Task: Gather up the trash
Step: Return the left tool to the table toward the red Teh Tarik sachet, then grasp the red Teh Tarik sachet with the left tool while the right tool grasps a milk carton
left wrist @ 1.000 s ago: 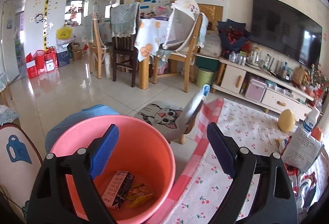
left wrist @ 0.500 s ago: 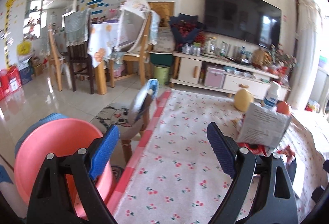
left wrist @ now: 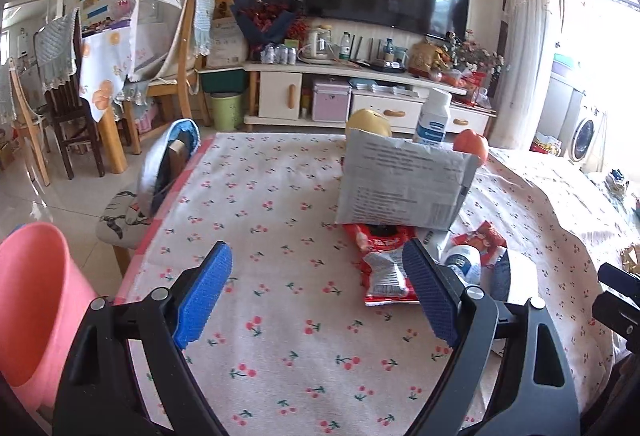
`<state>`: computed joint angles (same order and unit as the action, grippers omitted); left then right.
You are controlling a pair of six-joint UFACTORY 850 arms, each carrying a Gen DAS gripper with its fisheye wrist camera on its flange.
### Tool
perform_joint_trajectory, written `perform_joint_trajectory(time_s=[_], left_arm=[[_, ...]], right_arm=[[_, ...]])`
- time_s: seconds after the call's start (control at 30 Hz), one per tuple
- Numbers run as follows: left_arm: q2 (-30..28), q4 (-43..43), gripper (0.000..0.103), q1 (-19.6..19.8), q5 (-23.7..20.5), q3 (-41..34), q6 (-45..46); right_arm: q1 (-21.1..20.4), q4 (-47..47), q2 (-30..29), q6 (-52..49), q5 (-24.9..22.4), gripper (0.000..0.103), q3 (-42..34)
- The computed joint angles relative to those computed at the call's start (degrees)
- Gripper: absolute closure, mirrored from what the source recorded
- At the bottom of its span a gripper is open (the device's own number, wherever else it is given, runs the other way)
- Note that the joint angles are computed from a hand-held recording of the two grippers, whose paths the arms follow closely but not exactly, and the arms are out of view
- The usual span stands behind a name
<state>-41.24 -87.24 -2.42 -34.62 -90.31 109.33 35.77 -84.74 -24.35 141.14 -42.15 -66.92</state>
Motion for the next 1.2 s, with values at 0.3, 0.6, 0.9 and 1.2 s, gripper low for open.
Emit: perform_joint_trajectory(time_s=[0.3,0.6,0.9,1.2], left_arm=[[-0.97,12.01,0.015,-5.2,4.77,-0.56,-8.86],[-6.53,30.26,0.017,-8.2,6.78,-8.24,-28.44],[-9.9,39.11,0.018,-9.69,6.98,-12.79,-37.56],[-9.8,39.18,0.045,-9.55,8.21,-12.62,-38.82]], right_arm=[[-3.6,1.51,2.98,4.1,5.1,0.007,4.76],[-6.28,2.52,1.82,3.16,12.15,0.007,3.94],[-6.8,2.95,0.35,0.31,13.04,0.007,1.59],[-8.09,7.32,-1.33,-3.44,14.82,0.007,0.26]])
